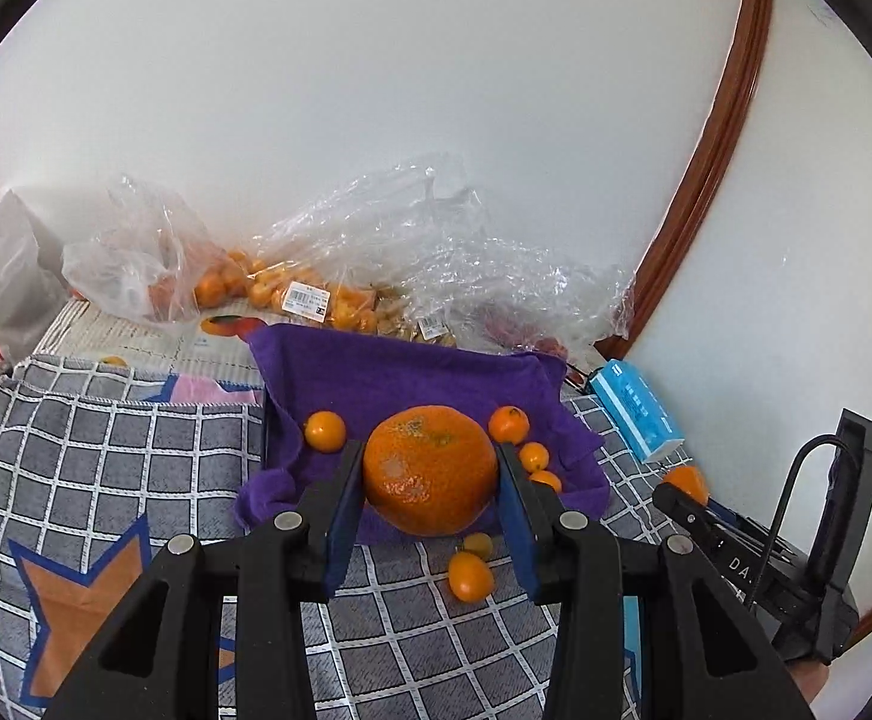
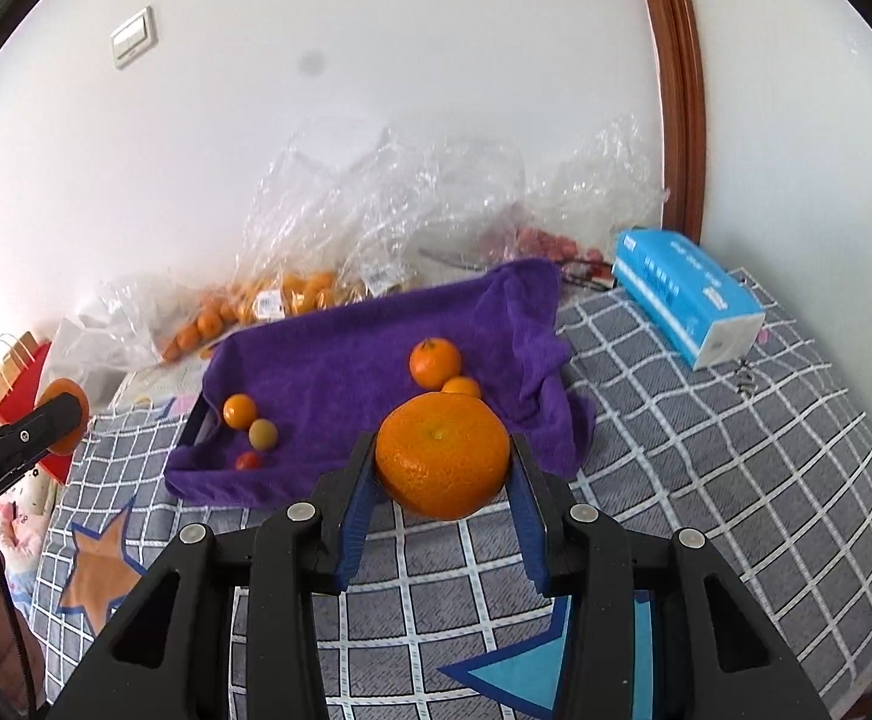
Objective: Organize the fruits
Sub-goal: 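Carry the held orange and tangerine over the purple towel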
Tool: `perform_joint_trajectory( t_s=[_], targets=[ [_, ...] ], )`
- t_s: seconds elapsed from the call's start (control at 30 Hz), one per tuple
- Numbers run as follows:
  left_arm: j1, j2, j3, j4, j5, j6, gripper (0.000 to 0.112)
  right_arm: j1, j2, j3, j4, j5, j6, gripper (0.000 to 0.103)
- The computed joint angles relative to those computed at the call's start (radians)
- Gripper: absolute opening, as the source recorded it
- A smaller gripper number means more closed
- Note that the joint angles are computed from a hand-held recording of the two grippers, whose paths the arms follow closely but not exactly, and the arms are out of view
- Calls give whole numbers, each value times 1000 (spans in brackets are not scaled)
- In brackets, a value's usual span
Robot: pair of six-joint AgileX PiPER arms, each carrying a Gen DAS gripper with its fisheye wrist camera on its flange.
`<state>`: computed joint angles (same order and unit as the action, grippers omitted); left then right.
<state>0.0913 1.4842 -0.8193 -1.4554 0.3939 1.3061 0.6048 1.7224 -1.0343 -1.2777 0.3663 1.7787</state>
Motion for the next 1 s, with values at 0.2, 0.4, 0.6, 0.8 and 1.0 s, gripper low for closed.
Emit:
perform_joint_trajectory(
  t_s=[0.2, 0.4, 0.6, 0.8, 1.0],
  targets=[
    [3, -16, -17, 90, -6, -97, 40, -12, -13, -19, 63, -11, -63, 42],
    [5, -16, -34, 129, -6, -131, 40, -5, -12, -46, 84, 13, -102, 42],
    [17, 11, -55, 114, -2, -122, 40, -11, 7, -89, 113, 12, -142, 42],
    [29, 66, -100, 92, 9, -98, 40, -24, 53, -153, 188, 7, -246, 42],
    [26, 111, -155, 135, 9, -141, 40, -45, 80, -190, 199, -17, -272, 42]
  ],
)
